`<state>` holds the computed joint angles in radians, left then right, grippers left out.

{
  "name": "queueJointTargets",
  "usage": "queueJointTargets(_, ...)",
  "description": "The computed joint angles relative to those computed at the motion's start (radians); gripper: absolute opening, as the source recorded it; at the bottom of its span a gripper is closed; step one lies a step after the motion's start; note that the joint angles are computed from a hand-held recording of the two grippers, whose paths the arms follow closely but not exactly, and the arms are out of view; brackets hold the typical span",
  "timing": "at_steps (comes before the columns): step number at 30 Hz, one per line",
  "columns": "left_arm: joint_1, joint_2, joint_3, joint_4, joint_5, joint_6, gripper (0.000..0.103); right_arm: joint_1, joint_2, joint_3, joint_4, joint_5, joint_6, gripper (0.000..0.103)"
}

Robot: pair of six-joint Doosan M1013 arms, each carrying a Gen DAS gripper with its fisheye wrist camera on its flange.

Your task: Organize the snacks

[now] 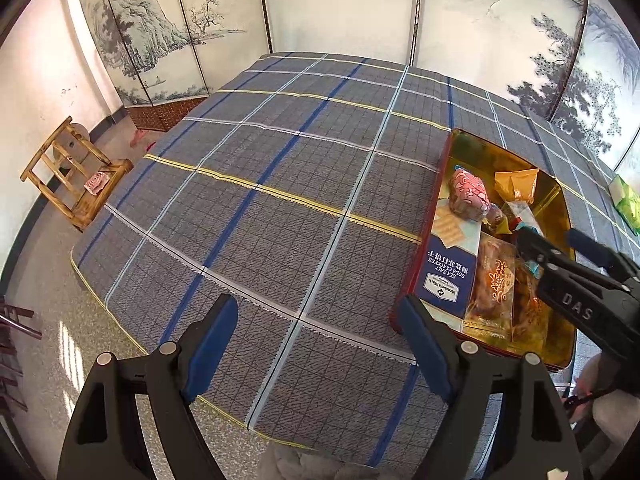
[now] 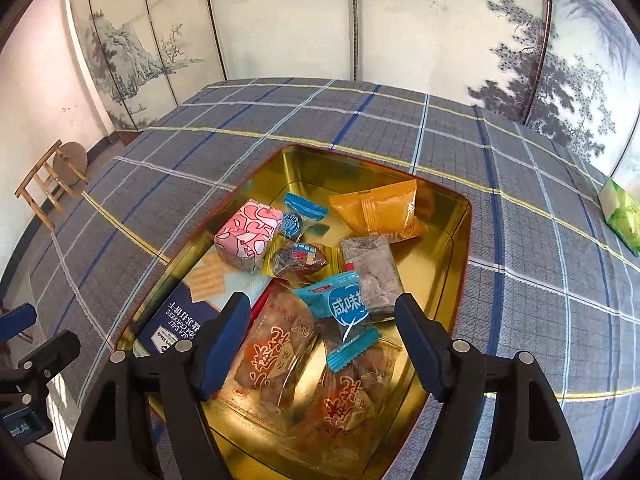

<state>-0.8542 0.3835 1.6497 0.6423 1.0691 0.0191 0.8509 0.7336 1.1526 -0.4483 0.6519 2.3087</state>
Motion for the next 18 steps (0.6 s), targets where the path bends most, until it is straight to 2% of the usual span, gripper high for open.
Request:
queueJointTargets(5,-0.006,0.005,-0.012,0.006,-0.009,0.005,0.08,0.039,-0.059,0.111,-0.434,-0.062,0.36,0.093)
queueJointTargets(7,-0.01,0.008,-0.017,0.008,-0.007,0.007,0.08,0.044,-0.074,0.139,-0.504,-0.069,0.434,0.097)
queueJointTargets(14,-0.033,0.018,-0.033,0.028,0.019,-0.002,0.08,0.044,-0.103,0.168,-0.412,-0.014,0.413,0.098)
queueJointTargets(18,-0.039,0.028,-0.044,0.023,0.034,0.011,0.08,0.044,-0.106,0.159,-0.32,0.071,0.378,0.098)
